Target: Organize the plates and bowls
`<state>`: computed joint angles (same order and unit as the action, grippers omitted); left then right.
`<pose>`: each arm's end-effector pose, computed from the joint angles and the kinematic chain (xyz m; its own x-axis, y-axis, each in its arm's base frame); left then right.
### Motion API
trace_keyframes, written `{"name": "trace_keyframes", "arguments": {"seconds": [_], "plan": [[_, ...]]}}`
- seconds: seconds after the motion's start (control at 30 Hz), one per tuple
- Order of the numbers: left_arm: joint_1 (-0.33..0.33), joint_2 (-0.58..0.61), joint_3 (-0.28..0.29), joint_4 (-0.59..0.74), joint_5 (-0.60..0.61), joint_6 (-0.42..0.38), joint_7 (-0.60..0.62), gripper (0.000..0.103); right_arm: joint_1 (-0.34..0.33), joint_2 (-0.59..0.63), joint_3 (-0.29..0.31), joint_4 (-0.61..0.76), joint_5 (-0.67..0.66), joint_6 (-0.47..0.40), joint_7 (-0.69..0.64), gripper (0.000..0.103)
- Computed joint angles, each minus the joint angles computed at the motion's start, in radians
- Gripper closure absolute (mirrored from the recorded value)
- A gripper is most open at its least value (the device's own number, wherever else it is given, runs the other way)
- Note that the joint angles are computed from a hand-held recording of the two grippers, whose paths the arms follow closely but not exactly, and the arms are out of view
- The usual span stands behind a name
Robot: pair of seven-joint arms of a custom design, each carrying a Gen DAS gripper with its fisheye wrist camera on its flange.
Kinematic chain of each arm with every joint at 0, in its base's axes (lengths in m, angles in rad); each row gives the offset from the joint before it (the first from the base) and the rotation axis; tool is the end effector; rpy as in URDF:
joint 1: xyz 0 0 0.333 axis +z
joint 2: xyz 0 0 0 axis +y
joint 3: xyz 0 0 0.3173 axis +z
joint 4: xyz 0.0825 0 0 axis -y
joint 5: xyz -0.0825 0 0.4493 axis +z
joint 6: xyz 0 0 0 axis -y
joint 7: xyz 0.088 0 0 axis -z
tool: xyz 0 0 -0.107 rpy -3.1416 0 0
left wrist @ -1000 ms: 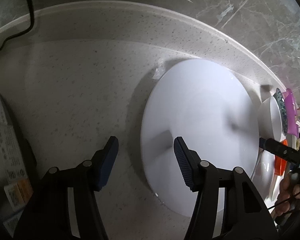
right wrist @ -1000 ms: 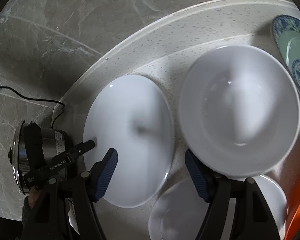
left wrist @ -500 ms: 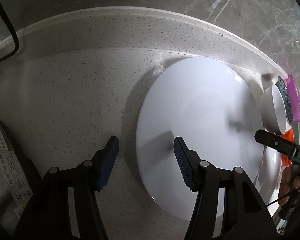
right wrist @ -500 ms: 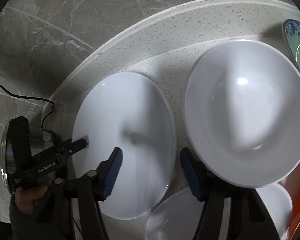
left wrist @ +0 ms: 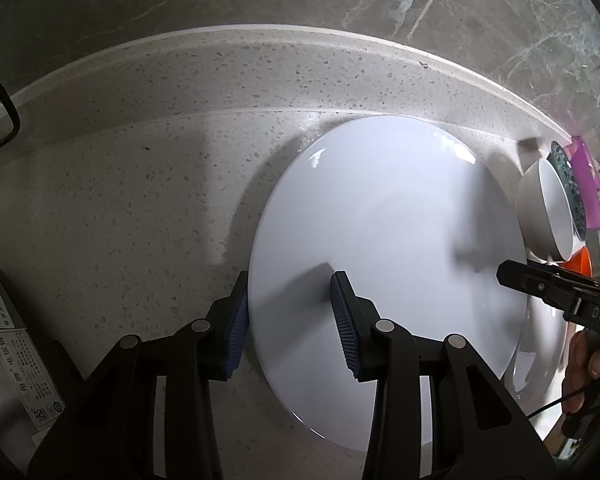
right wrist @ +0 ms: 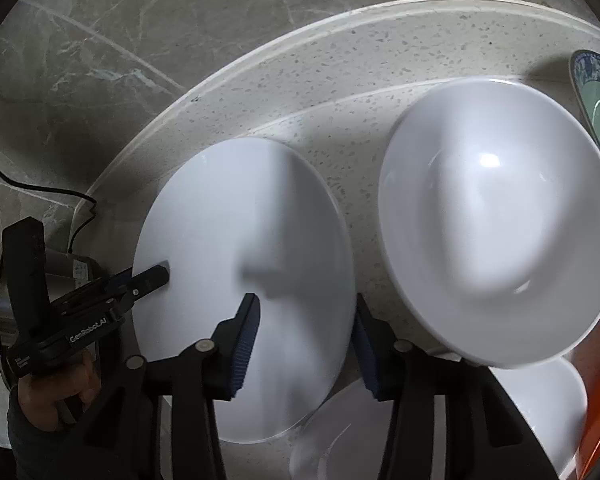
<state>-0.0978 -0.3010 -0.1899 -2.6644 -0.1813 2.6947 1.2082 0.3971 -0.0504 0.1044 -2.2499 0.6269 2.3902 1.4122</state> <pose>0.4598 -0.1251 0.3234 0.1945 -0.9644 0.1791 -0.9320 -0.2387 -0.2729 0.5113 0.2863 0.3693 0.2439 -0.8582 -0.4517 -0.9689 -0.1951 -0.1524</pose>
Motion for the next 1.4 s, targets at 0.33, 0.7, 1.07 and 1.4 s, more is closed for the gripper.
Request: {"name": "trace_keyframes", "arguments": {"seconds": [0.33,0.7,1.07,1.4], "plan": [[0.012,0.003,-0.020,0.006,0.052,-0.006,-0.045,0.066,-0.008,0.004,0.002,0.003,-0.081,0.014,0.040,0.081],[0.003,-0.011,-0.021,-0.011,0.064,0.001,-0.068,0.067,0.000,-0.002,0.001,-0.006,-0.080,0.023,0.030,0.081],[-0.003,-0.114,-0.044,-0.076,0.067,-0.009,-0.119,0.067,0.008,-0.037,-0.002,-0.032,-0.068,0.033,0.020,0.081],[-0.068,-0.370,-0.089,-0.185,0.058,-0.122,-0.212,0.068,0.041,-0.181,-0.032,-0.124,-0.060,0.019,0.011,0.081]]}}
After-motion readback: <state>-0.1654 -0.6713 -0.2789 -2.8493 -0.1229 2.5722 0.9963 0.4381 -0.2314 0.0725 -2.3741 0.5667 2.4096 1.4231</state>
